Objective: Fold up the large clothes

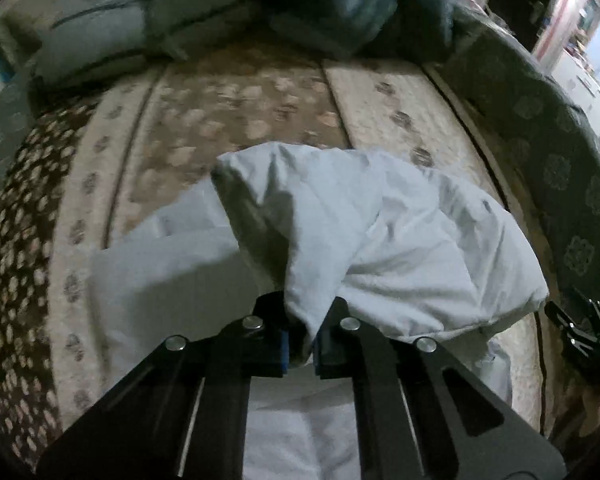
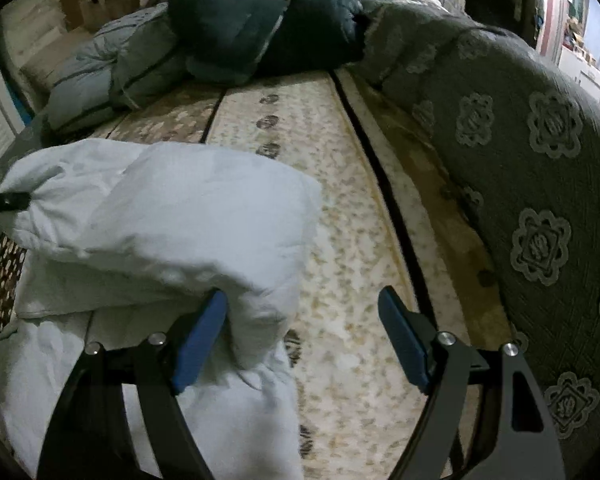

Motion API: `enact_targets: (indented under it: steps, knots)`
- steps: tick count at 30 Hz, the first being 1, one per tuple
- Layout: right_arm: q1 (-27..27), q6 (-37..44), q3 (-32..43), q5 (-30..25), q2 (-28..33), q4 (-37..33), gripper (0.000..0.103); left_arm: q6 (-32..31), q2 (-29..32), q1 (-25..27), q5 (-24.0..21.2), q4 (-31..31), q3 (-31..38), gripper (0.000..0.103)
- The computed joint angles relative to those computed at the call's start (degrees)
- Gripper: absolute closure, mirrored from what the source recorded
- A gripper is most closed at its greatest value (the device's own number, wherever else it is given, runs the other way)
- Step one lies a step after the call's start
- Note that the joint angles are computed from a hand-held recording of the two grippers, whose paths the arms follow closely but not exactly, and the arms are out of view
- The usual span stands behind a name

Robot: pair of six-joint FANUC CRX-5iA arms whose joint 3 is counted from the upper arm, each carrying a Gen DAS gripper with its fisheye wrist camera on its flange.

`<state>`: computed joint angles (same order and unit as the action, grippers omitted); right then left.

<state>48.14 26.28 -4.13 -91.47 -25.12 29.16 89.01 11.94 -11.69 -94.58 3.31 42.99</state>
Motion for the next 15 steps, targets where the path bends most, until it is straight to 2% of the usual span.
enact_targets:
  steps: [4, 6, 9, 11, 14, 15]
  knots:
    - [1.01, -0.37, 2.72, 2.18, 2.82, -0.23, 0.024, -3.24, -6.40, 5.17, 3.25, -2.75, -5.86, 0.098]
    - [1.58, -0.24, 3.77, 3.68, 4.01, -1.35, 0.024, -6.96, -11.27, 10.18, 6.32, -3.45, -12.97, 0.097]
    - [3.14, 0.37, 5.15, 4.33, 6.47, -1.87, 0.024, -11.34, -12.86, 19.98, 3.94, -0.23, -21.40, 0.096]
    - [4.10, 0.79, 5.98, 4.63, 7.98, -2.31, 0.024, -13.70, -15.22, 23.36, 5.47, 1.08, -28.20, 0.095]
    - [4.97, 1.29, 7.12, 4.86, 9.65, -3.75, 0.024, -15.49, -17.97, 21.01, 8.76, -1.61, -31.56, 0.095]
    - [5.12, 1.45, 7.31, 4.80, 10.01, -4.05, 0.024, -15.55, -18.69, 20.41, 9.79, -1.88, -31.66, 0.091]
